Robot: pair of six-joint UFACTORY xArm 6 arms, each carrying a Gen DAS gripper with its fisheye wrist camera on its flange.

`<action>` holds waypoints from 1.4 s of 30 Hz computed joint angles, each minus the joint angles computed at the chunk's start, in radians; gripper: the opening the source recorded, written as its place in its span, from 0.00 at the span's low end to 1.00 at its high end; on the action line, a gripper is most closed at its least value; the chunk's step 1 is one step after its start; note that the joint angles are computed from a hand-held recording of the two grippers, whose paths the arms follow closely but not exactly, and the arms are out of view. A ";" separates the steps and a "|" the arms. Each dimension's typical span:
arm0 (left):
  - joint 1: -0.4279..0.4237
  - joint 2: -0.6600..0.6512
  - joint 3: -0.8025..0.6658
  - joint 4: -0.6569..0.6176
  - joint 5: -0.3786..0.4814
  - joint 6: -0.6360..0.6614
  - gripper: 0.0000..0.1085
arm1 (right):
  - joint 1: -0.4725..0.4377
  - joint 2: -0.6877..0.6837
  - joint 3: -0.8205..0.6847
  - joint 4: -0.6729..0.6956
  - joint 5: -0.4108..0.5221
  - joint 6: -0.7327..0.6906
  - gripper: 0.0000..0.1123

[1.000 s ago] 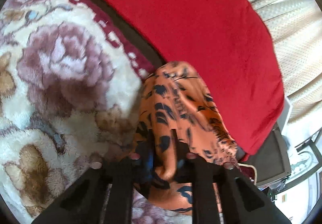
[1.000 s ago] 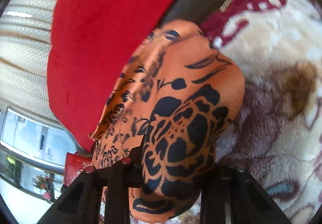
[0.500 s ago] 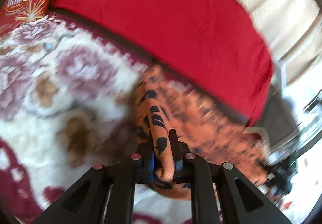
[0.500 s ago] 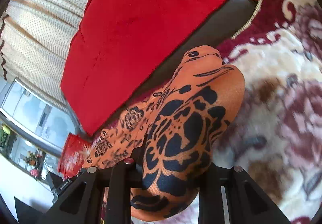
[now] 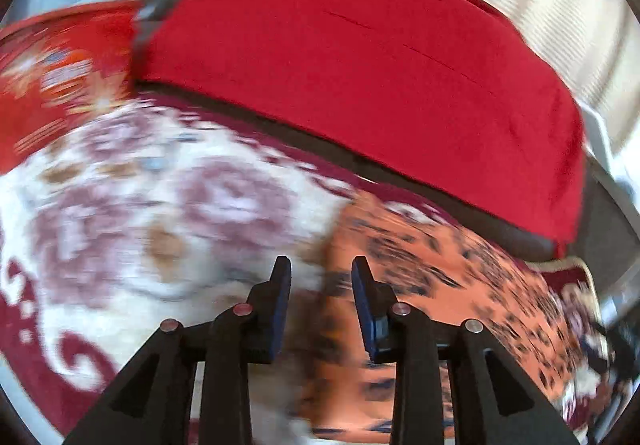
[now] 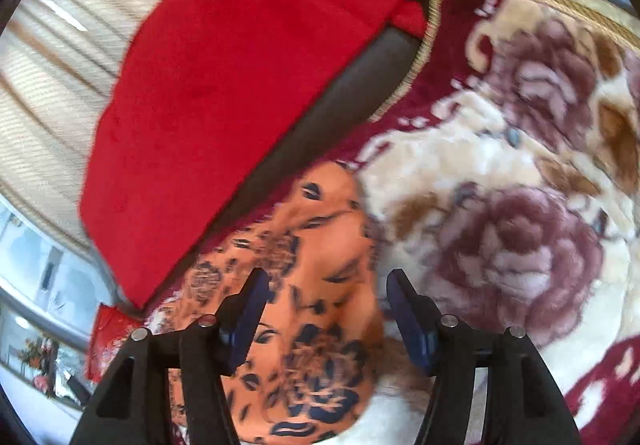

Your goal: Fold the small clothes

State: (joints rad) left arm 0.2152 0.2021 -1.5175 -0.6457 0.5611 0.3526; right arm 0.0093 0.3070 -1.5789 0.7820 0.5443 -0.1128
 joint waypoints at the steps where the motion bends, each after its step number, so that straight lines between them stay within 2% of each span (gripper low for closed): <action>1: -0.019 0.000 -0.002 -0.014 0.016 0.031 0.30 | 0.013 0.003 -0.007 0.012 -0.006 -0.023 0.55; 3: -0.071 -0.007 0.006 0.023 0.020 0.046 0.37 | 0.035 0.009 -0.021 -0.046 0.000 -0.032 0.44; 4: -0.092 -0.013 0.016 0.042 0.017 0.052 0.39 | 0.048 0.021 -0.038 -0.081 0.007 -0.030 0.33; 7: -0.144 -0.022 0.036 0.077 0.001 0.066 0.44 | 0.070 0.025 -0.041 -0.087 0.043 -0.043 0.33; 10: -0.177 -0.022 0.045 0.097 0.012 0.087 0.44 | 0.088 0.010 -0.013 -0.189 0.005 -0.006 0.33; 11: -0.189 -0.019 0.048 0.120 0.012 0.081 0.47 | 0.088 0.021 -0.030 -0.177 0.015 -0.029 0.33; 12: -0.197 -0.012 0.047 0.164 0.017 0.068 0.54 | 0.085 0.031 -0.045 -0.145 0.044 -0.060 0.33; 13: -0.204 -0.004 0.043 0.221 0.022 0.033 0.57 | 0.078 0.045 -0.065 -0.139 0.095 -0.063 0.33; 14: -0.209 0.008 0.039 0.296 0.036 -0.006 0.59 | 0.072 0.068 -0.091 -0.174 0.158 -0.032 0.34; 16: -0.212 0.021 0.047 0.321 0.031 -0.006 0.60 | 0.069 0.134 -0.159 -0.298 0.269 0.054 0.34; 19: -0.210 0.010 0.060 0.303 0.016 0.019 0.60 | 0.062 0.135 -0.167 -0.295 0.278 0.041 0.34; 23: -0.207 0.002 0.071 0.215 -0.030 0.044 0.60 | 0.049 0.104 -0.142 -0.225 0.232 0.036 0.34; 26: -0.216 0.010 0.062 0.189 -0.059 0.051 0.69 | 0.059 0.115 -0.152 -0.216 0.150 0.039 0.34; 30: -0.230 0.031 0.026 0.252 -0.066 -0.027 0.73 | 0.071 0.205 -0.272 -0.222 0.108 0.095 0.34; 32: -0.234 0.053 0.002 0.324 -0.069 -0.095 0.76 | 0.080 0.264 -0.351 -0.263 0.089 0.142 0.34; 34: -0.234 0.077 -0.018 0.443 -0.069 -0.198 0.82 | 0.082 0.327 -0.440 -0.281 0.118 0.168 0.35; 35: -0.236 0.104 -0.047 0.514 -0.044 -0.259 0.86 | 0.080 0.369 -0.497 -0.310 0.157 0.212 0.35; 36: -0.238 0.137 -0.090 0.569 0.017 -0.301 0.88 | 0.074 0.404 -0.546 -0.321 0.206 0.244 0.35; 37: -0.241 0.153 -0.105 0.582 0.037 -0.313 0.89 | 0.072 0.420 -0.560 -0.308 0.221 0.254 0.35; 39: -0.242 0.139 -0.069 0.575 -0.020 -0.316 0.92 | 0.067 0.408 -0.538 -0.264 0.205 0.250 0.35; 42: -0.249 0.123 -0.048 0.618 -0.027 -0.308 0.93 | 0.065 0.371 -0.493 -0.258 0.202 0.233 0.35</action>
